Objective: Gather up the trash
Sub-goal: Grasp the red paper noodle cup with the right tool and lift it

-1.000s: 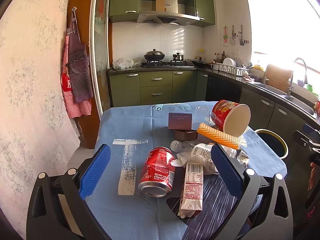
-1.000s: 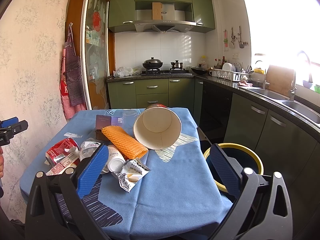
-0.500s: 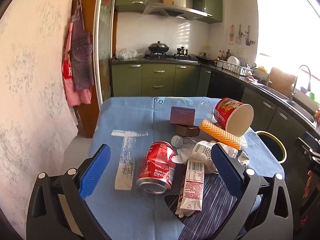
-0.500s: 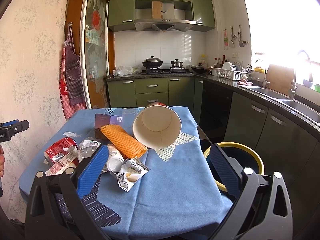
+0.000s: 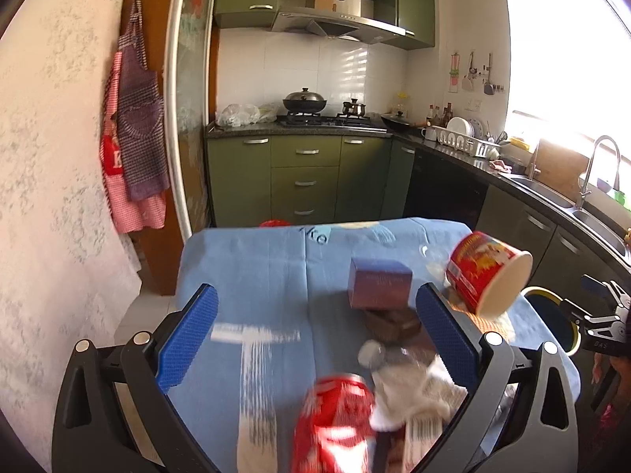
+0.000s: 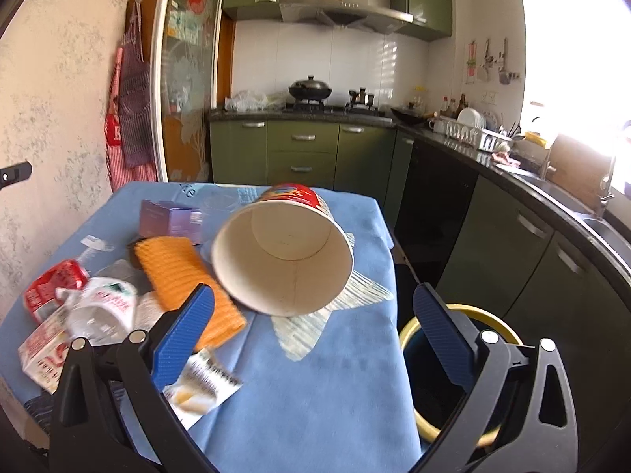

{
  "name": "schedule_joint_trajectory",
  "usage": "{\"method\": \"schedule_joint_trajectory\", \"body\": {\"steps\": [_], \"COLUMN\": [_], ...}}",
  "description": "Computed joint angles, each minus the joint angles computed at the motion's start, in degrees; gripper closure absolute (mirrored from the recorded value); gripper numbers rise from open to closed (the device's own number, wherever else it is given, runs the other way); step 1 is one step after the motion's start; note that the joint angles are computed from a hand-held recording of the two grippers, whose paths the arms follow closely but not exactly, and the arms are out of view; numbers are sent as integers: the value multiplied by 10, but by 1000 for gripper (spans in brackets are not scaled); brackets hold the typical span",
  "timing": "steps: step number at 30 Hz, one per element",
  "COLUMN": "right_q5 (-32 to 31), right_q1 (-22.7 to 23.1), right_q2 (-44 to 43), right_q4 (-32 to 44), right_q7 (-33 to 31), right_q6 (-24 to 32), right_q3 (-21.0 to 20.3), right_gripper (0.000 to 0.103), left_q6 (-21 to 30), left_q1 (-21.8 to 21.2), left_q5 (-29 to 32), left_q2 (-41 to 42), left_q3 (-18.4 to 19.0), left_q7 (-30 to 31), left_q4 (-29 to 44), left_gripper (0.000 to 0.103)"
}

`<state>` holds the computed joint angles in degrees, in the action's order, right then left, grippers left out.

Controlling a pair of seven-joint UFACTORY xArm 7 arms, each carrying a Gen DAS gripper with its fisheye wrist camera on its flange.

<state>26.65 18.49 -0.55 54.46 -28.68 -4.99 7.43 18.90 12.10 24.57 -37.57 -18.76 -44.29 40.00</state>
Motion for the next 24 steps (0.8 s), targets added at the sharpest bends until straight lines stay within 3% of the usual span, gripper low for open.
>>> {"method": "schedule_joint_trajectory", "body": {"steps": [2, 3, 6, 12, 14, 16, 18, 19, 21, 24], "right_q5": [30, 9, -98, -167, -171, -169, -164, -154, -130, -103], "right_q1": [41, 47, -10, -35, -53, -66, -75, -86, -102, -115], "right_q2": [55, 76, 147, 245, 264, 281, 293, 297, 308, 310], "right_q4": [68, 93, 176, 303, 328, 350, 367, 373, 392, 411], "right_q7": [-31, -11, 84, 138, 140, 140, 139, 132, 121, 113], "right_q6": [39, 56, 112, 190, 205, 217, 229, 233, 247, 278], "right_q3": [-52, -66, -33, -18, 2, 17, 28, 39, 58, 70], "right_gripper": [17, 22, 34, 49, 53, 65, 90, 95, 100, 100], "left_q6": [-31, -44, -82, -130, -140, -133, -139, -141, -152, -163], "left_q1": [11, 12, 31, 72, 77, 52, 41, 34, 4, 1], "left_q5": [5, 4, 19, 115, 149, 142, 154, 155, 130, 165], "left_q2": [48, 72, 145, 250, 272, 290, 301, 300, 298, 288], "left_q3": [6, 12, 11, -12, -11, 9, 22, 30, 57, 64], "left_q7": [5, 9, 1, -80, -109, -93, -101, -104, -80, -113], "left_q4": [23, 36, 77, 138, 148, 153, 156, 153, 142, 135], "left_gripper": [4, 4, 4, 4, 4, 4, 4, 4, 4, 4]}}
